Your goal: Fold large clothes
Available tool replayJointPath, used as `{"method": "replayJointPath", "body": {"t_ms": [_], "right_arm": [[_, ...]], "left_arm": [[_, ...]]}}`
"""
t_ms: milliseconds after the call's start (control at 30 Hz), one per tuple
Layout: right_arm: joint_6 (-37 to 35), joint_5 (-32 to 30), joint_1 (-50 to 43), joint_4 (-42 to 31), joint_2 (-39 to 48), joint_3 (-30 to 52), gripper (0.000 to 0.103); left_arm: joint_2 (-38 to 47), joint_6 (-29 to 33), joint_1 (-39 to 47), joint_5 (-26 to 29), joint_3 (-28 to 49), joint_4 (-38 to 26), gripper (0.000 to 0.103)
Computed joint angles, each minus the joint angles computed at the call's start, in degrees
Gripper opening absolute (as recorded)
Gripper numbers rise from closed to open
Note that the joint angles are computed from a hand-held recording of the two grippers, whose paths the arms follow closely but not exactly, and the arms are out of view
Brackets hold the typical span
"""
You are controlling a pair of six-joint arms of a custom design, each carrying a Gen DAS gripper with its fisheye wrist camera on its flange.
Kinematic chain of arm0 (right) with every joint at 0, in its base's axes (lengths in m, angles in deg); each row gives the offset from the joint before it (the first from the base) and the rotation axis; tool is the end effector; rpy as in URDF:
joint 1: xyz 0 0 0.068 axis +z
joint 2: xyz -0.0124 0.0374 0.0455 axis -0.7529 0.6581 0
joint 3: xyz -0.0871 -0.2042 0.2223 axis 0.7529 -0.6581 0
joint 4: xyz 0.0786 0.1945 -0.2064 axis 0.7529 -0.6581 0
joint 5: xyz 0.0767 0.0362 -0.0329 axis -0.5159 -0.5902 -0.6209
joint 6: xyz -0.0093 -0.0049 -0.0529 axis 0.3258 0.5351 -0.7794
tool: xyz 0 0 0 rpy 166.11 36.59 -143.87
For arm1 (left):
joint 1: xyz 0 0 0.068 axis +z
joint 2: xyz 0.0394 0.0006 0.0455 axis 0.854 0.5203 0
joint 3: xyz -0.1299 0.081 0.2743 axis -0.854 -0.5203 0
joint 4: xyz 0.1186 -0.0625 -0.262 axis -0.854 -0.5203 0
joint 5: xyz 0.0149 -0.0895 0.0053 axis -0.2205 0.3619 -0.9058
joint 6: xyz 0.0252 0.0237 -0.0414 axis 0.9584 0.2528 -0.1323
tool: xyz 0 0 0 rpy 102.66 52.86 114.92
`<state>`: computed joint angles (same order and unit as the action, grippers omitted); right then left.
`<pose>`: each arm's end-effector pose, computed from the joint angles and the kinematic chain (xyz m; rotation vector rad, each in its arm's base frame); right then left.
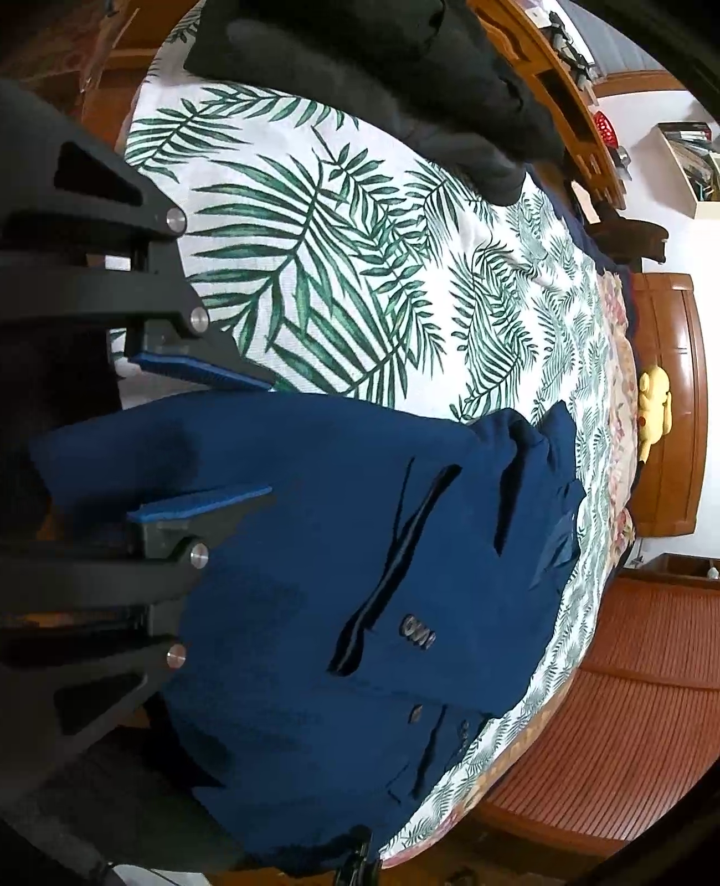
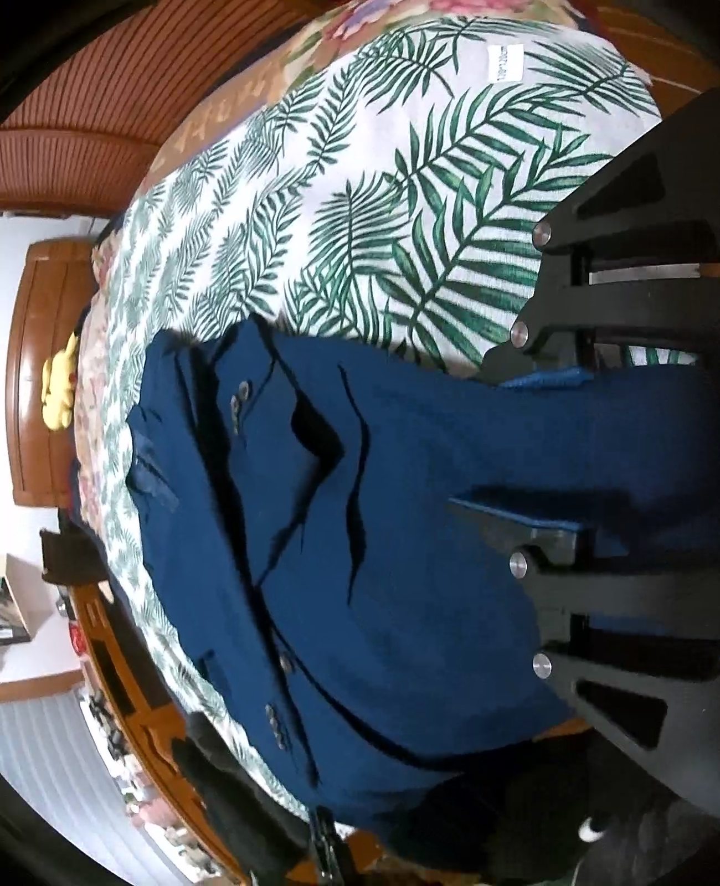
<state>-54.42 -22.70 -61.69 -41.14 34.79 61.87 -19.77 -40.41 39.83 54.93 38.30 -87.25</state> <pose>0.2838 -0.0471 0.2270 -0.8146 2.3876 0.3098 0.1405 -0.0368 0.1967 -0.3119 2.4403 0.0203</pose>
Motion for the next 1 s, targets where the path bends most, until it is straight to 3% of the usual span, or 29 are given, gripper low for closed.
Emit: {"method": "replayJointPath", "body": {"t_ms": [67, 100, 167, 233, 500, 900, 1000], "right_arm": [[0.61, -0.02, 0.27, -0.47, 1.03, 0.22, 0.031], [0.81, -0.34, 0.36, 0.0, 1.13, -0.07, 0.03], [1.07, -0.66, 0.55, 0.17, 0.83, -0.16, 0.016], [1.67, -1.48, 0.72, -0.81, 0.83, 0.96, 0.01], [5.01, -11.47, 1.15, -4.47, -1.91, 5.88, 0.002], [13.27, -20.19, 3.37, -6.46, -9.85, 14.07, 0.001], [12.95, -23.22, 1.57, -8.95, -12.42, 16.41, 0.001]], "left_arm": [[-0.59, -0.05, -0.35, 0.41, 0.06, -0.11, 0.013], [-0.92, 0.24, -0.16, 0.94, 0.12, -0.09, 0.01], [-1.05, 0.29, -0.87, 0.34, 0.98, -0.49, 0.004], [-0.81, 0.48, -2.0, -1.09, 2.04, -0.89, 0.001], [-2.46, 1.59, -6.97, -6.74, 9.87, -2.88, 0.0], [4.47, 7.49, -20.23, -21.35, 29.99, -8.07, 0.0], [4.91, 6.56, -26.34, -27.77, 35.03, -12.08, 0.0]]}}
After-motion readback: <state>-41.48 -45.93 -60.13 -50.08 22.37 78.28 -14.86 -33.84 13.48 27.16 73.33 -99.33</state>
